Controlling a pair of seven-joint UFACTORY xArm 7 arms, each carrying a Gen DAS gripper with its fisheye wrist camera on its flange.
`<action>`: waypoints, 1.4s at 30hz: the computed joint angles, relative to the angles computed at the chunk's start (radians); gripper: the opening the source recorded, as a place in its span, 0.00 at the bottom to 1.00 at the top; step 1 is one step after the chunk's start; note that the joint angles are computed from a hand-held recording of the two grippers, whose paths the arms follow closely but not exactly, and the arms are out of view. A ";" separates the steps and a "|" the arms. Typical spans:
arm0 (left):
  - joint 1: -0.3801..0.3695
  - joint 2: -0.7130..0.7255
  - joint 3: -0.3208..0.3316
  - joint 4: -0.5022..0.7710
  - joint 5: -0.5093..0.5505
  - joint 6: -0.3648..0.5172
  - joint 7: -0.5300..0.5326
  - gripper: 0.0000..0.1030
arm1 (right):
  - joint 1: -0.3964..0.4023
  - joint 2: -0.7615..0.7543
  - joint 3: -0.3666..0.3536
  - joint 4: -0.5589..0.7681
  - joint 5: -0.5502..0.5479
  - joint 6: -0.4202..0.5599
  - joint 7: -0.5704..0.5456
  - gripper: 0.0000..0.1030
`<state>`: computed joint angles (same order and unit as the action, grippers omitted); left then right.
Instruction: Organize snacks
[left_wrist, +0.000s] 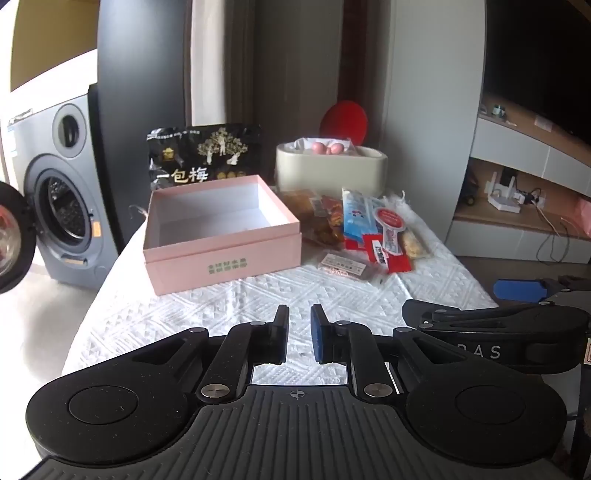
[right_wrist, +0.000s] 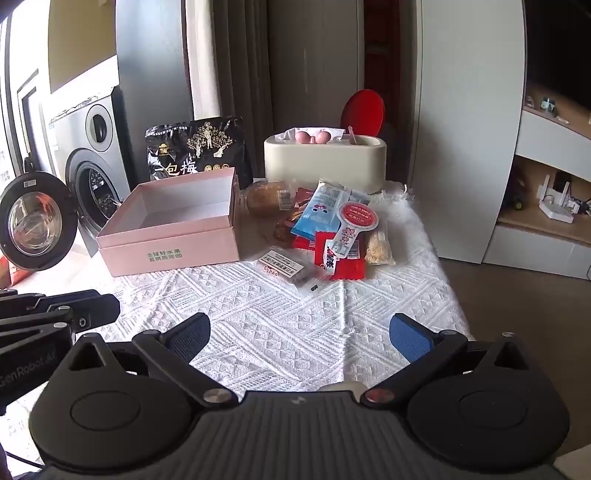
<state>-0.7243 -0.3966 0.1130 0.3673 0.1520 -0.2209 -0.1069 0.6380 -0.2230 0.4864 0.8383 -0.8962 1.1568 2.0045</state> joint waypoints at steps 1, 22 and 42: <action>0.000 0.000 -0.002 -0.001 0.000 0.000 -0.001 0.16 | 0.001 -0.004 0.000 0.000 0.005 0.001 -0.002 1.00; -0.063 -0.011 0.047 0.012 -0.071 0.053 0.057 0.16 | -0.008 -0.021 0.008 -0.008 0.029 -0.011 -0.013 1.00; -0.067 -0.011 0.044 0.012 -0.097 0.052 0.078 0.16 | -0.012 -0.024 0.011 -0.009 0.033 -0.014 -0.012 1.00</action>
